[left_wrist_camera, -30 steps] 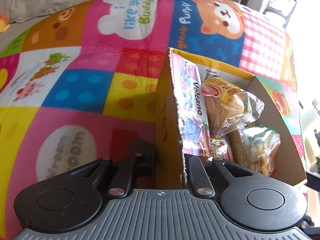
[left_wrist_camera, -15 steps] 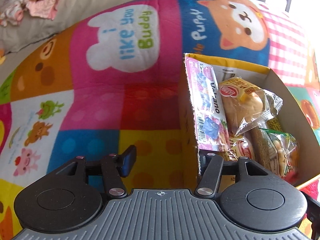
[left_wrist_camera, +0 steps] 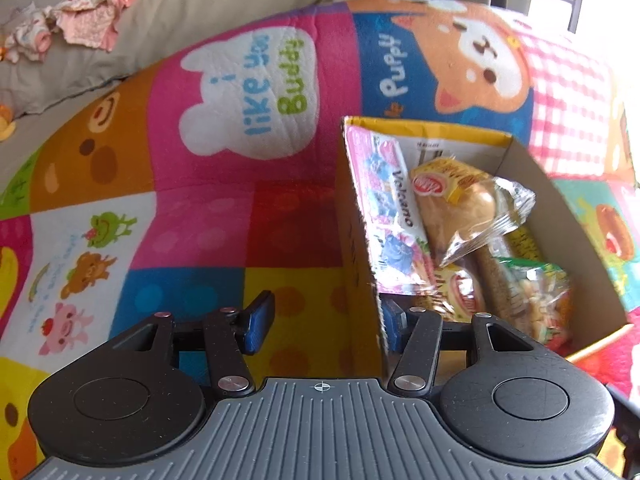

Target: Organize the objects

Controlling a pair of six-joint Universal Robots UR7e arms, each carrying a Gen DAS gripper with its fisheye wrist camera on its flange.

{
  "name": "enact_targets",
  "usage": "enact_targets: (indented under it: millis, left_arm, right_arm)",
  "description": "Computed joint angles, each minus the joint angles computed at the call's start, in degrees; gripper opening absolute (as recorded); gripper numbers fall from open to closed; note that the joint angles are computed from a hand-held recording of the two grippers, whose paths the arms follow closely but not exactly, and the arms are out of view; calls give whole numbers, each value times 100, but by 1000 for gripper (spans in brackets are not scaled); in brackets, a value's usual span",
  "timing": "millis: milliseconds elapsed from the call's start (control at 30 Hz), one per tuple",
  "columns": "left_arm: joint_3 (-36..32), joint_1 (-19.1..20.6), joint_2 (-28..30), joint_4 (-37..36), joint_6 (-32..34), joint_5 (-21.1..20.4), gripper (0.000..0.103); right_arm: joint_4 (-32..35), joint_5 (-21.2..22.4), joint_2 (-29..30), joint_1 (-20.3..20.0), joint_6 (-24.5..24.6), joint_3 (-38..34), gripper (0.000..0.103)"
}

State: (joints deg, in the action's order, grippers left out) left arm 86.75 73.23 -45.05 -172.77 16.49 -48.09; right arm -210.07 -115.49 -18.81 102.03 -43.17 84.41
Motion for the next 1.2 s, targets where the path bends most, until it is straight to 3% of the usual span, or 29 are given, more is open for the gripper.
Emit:
enact_targets:
  millis: [133, 267, 333, 400, 467, 533, 667, 767, 833, 900, 1200]
  left_arm:
    - [837, -198, -374, -1260, 341, -45, 58]
    - [2258, -466, -885, -3182, 996, -384, 58]
    - [3017, -545, -1111, -3793, 1198, -559, 58]
    - [3617, -586, -1284, -3780, 975, -563, 58]
    - [3952, -625, -1423, -3161, 298, -355, 58]
    - [4131, -675, -1404, -2972, -53, -175, 58]
    - [4121, -803, -890, -3728, 353, 264, 60]
    - [4095, -826, -550, -4495, 691, 346, 61]
    - [4076, -802, -553, -4486, 621, 302, 61]
    - [4091, -773, -598, -4441, 506, 217, 62]
    - [3952, -793, -469, -4465, 453, 356, 61]
  right_arm:
    - [-83, -33, -270, -25, 386, 513, 84]
    - [-280, -67, -542, -37, 676, 1222, 92]
    - [-499, -124, -611, -13, 727, 1556, 99]
    - [-776, -119, -646, 14, 723, 1856, 103]
    - [-942, -146, -651, 52, 665, 2064, 103]
    - [-987, -288, -603, 99, 598, 2113, 103]
    - [-982, -710, -444, 164, 525, 1912, 103]
    - [-765, -770, -397, 128, 749, 1767, 103]
    - [-437, -895, -355, 106, 1034, 1635, 103]
    - [-591, -698, -318, -5, 1239, 1659, 103]
    - [-1194, -603, -146, -52, 1076, 1670, 103]
